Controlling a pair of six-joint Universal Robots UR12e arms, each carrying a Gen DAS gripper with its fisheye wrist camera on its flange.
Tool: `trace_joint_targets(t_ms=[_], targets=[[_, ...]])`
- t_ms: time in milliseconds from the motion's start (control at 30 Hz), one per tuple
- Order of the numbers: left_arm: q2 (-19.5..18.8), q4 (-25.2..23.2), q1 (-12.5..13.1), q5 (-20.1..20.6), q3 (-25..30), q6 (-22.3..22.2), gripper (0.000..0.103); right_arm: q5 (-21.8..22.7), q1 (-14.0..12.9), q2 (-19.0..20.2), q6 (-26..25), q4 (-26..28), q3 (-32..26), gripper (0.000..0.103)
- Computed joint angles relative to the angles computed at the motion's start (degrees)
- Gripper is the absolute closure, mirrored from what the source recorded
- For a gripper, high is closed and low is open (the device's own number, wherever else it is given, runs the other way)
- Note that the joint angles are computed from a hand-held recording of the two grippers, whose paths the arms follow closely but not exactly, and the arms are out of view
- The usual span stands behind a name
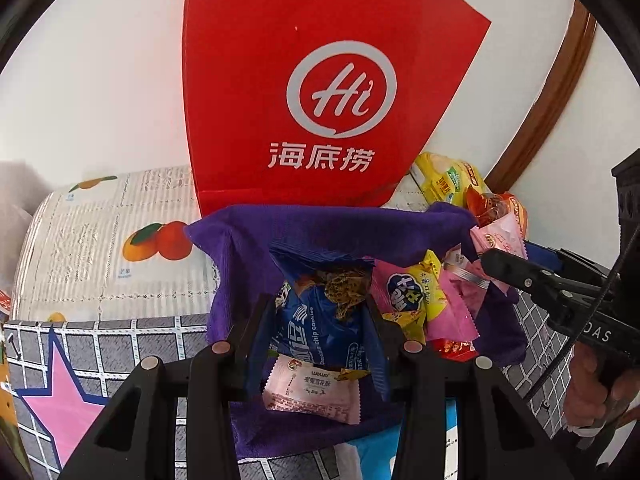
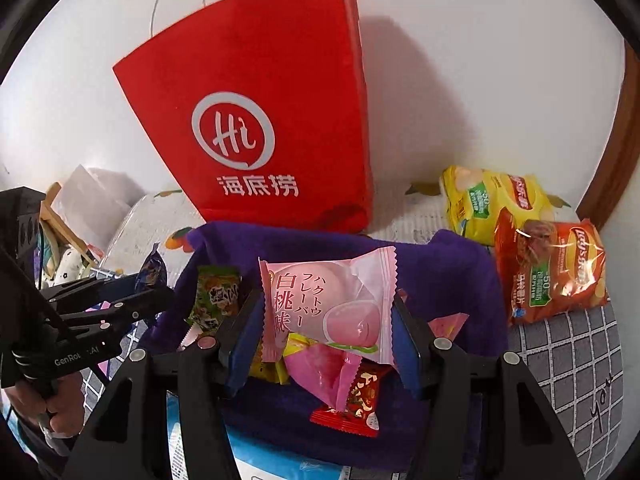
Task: Organize snacks
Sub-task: 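Lower both packets onto the purple towel and open both tools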
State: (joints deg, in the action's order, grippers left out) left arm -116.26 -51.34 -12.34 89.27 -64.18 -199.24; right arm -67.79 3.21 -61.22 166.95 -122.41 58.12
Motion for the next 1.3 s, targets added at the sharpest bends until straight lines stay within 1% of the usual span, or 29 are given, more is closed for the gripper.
trace_joint_targets(t_ms=[333,467,600,933,1033,1133,1300], targets=[[-0.12,-0.47,0.20,-0.03,0.01,-0.68,0.063,-0.66,0.46,1.04,-1.15,3.33,-1.10,0.044],[-0.24,-0.65,0.17,-0.22,0.01,-0.68,0.063,-1.88,0.58,1.66,-0.73,5.13,-1.88,0.044],[-0.63,-1.06,0.05,-0.49,0.41,-0.36,0.063,-2.43,0.53,1.90,0.01,5.59,-2.07,0.044],[-0.88,-1.44,-0.20,-1.15,0.75,0.58,0.062,-3.44,0.89,2.29,-0.78,7.23,-2.73,0.044],[-1.11,-1.91,-0.23,-1.39,1.00,0.75,0.062,-3.77,1.14,2.41,-0.99,7.45,-2.74,0.042],[-1.30,-2.31,-0.25,-1.60,1.18,0.71,0.062,-3.74,1.32,2.69,-1.69,8.81,-3.23,0.042],[-1.45,-2.59,-0.21,-2.11,1.28,0.85,0.062,-4.46,1.41,2.73,-1.14,8.75,-3.20,0.041]])
